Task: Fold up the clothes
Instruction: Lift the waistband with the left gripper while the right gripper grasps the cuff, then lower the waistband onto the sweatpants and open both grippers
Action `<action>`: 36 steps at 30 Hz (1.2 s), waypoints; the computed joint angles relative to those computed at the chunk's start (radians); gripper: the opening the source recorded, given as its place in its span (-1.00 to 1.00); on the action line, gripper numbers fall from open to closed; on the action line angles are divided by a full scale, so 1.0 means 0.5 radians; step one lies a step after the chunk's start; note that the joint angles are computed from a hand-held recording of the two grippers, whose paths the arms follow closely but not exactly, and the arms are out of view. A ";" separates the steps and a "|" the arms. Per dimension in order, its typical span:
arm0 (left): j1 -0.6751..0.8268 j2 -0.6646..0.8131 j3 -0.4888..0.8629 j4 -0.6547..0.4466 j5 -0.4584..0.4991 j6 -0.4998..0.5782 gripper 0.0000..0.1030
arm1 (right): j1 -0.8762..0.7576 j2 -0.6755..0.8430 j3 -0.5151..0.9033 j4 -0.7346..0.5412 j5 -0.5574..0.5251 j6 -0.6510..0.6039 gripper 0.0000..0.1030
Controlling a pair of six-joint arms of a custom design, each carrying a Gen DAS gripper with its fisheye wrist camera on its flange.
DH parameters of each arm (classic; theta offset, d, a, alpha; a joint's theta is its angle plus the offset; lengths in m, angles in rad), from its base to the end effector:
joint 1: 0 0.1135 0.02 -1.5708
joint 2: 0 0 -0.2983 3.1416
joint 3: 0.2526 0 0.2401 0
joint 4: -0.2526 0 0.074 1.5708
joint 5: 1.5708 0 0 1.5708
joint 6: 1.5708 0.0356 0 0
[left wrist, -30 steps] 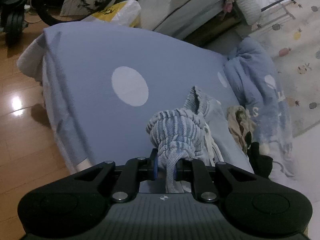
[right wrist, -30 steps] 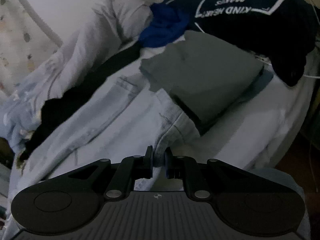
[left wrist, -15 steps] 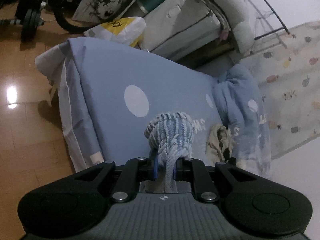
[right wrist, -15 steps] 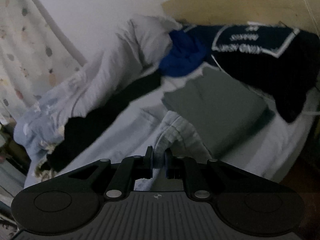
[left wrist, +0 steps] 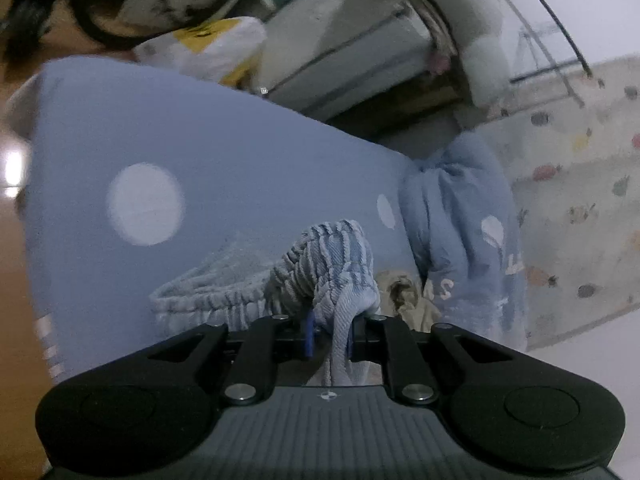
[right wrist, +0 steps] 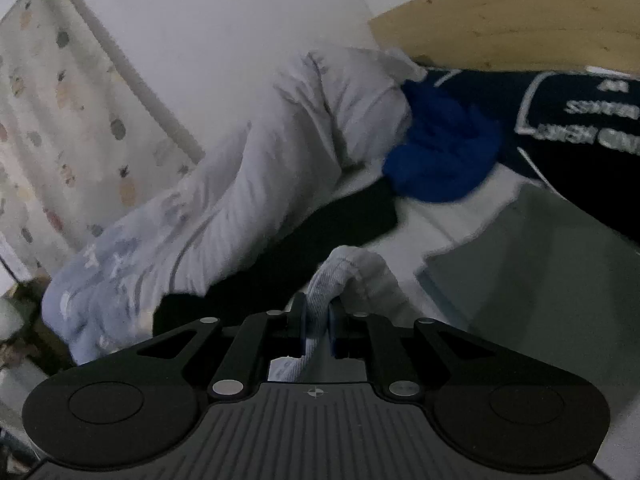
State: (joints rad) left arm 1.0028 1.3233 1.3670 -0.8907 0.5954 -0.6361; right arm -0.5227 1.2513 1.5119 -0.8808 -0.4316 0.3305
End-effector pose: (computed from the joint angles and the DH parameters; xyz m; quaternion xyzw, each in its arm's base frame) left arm 0.1487 0.1959 0.3953 -0.5825 0.6862 -0.2080 0.3828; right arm 0.1998 -0.0979 0.4528 0.2702 0.8312 0.1466 0.4632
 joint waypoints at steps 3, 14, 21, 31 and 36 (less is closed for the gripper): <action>-0.398 0.281 0.229 0.126 -0.368 -0.194 -0.65 | 0.298 0.327 0.098 0.274 0.295 0.119 -0.77; -0.768 1.111 0.562 0.411 -0.894 -0.210 -0.65 | 0.817 1.581 0.930 0.456 0.791 0.062 -0.77; -0.765 1.296 0.537 0.604 -0.853 0.042 -0.43 | 0.913 1.986 1.202 0.438 0.858 -0.079 -0.76; -0.697 0.888 -0.069 1.051 -0.707 0.208 0.63 | 0.875 1.630 0.545 0.898 0.908 -0.037 0.62; -0.527 0.470 -0.434 1.385 -0.509 0.152 1.00 | 0.788 1.221 0.233 0.944 0.772 -0.040 0.75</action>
State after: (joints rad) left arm 0.7394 1.5585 1.1499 -0.1981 0.3410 -0.5603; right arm -0.1286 1.8618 1.6286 -0.4086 -0.0458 0.3105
